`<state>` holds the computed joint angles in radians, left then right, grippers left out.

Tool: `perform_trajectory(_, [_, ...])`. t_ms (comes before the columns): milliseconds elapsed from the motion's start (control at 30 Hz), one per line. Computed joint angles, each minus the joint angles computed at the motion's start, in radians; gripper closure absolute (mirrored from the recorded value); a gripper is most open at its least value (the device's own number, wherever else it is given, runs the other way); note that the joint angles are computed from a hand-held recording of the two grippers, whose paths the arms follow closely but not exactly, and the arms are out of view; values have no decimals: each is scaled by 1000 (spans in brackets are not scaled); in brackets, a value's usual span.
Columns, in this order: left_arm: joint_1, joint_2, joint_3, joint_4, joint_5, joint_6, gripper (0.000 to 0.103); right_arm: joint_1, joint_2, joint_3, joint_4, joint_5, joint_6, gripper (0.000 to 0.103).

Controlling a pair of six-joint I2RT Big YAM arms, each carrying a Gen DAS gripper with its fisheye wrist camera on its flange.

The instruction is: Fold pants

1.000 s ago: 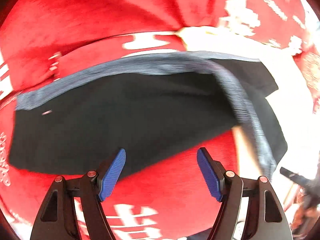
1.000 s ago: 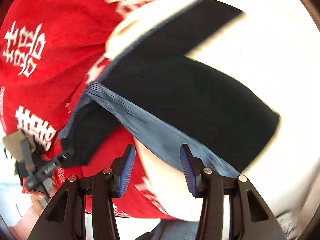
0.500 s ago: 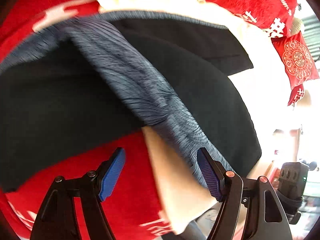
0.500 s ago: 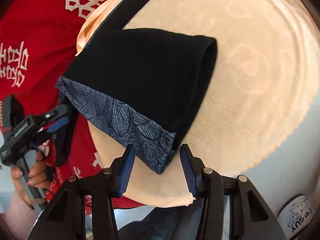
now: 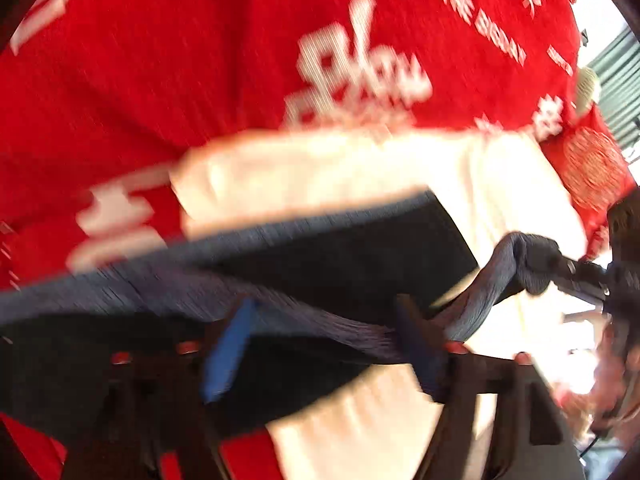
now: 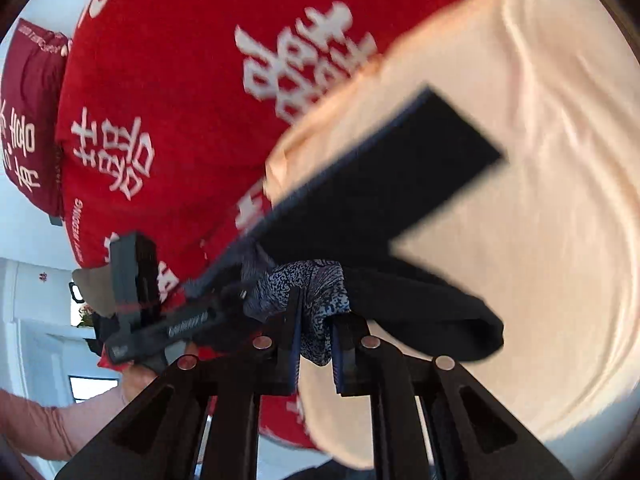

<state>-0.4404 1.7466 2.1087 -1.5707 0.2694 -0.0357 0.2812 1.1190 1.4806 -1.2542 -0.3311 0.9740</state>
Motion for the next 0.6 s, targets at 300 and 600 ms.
perform_trajectory(300, [61, 6, -85, -8, -268, -64, 27, -173, 327, 266, -181, 26, -304, 28])
perform_trajectory(600, [109, -40, -227, 11, -377, -109, 27, -194, 277, 134, -234, 122, -332, 34])
